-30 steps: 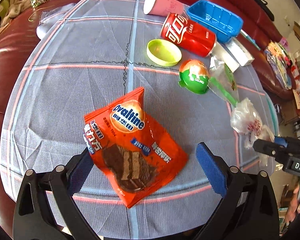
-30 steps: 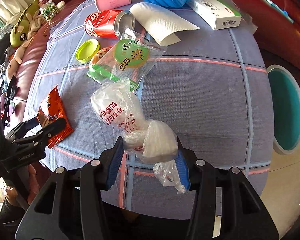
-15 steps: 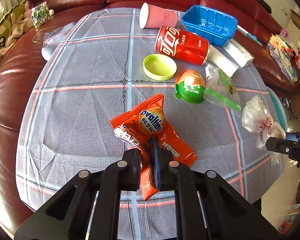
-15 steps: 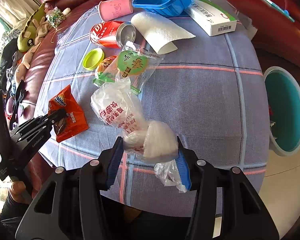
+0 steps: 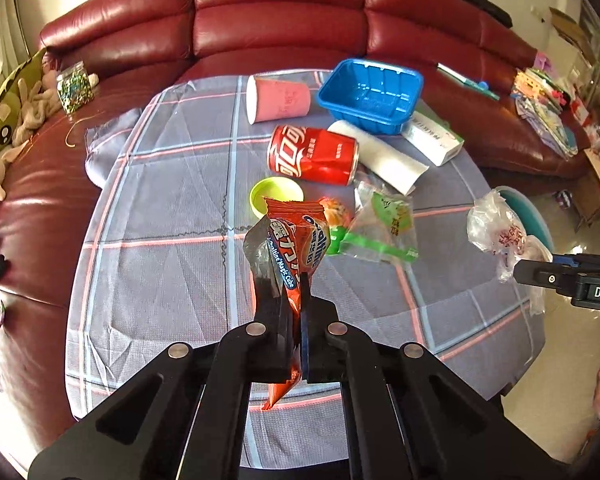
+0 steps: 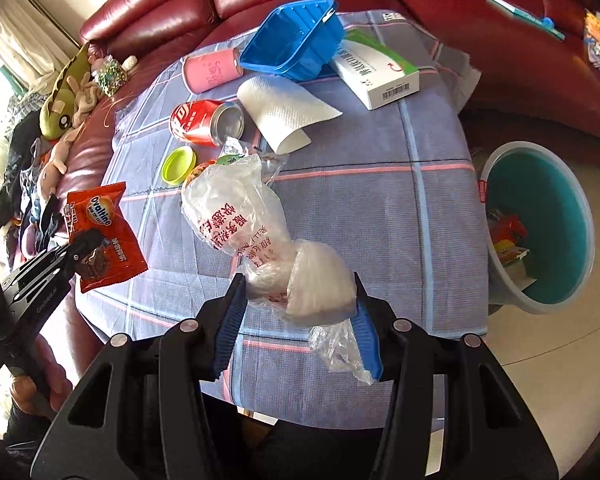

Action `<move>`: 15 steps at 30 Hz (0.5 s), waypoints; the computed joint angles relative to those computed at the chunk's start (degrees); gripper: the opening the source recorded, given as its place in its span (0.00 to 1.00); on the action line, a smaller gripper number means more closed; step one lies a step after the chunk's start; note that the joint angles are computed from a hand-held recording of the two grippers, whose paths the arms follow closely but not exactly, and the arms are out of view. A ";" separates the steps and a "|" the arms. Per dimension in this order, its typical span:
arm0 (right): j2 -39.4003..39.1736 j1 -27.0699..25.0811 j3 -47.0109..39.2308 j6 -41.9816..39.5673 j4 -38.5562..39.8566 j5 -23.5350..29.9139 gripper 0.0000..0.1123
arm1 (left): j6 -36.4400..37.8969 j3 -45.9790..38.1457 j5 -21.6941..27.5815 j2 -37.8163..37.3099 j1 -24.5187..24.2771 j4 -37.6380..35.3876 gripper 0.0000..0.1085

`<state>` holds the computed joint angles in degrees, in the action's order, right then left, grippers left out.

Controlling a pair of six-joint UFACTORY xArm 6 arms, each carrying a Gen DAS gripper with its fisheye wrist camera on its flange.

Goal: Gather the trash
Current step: 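Carry the white bag and Ovaltine bag over the teal bin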

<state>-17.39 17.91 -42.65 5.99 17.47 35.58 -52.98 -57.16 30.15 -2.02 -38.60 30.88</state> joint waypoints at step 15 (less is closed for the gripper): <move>-8.44 -14.63 4.74 -2.84 1.86 -1.13 0.43 | 15.93 -21.52 0.39 13.89 -7.18 -9.65 0.03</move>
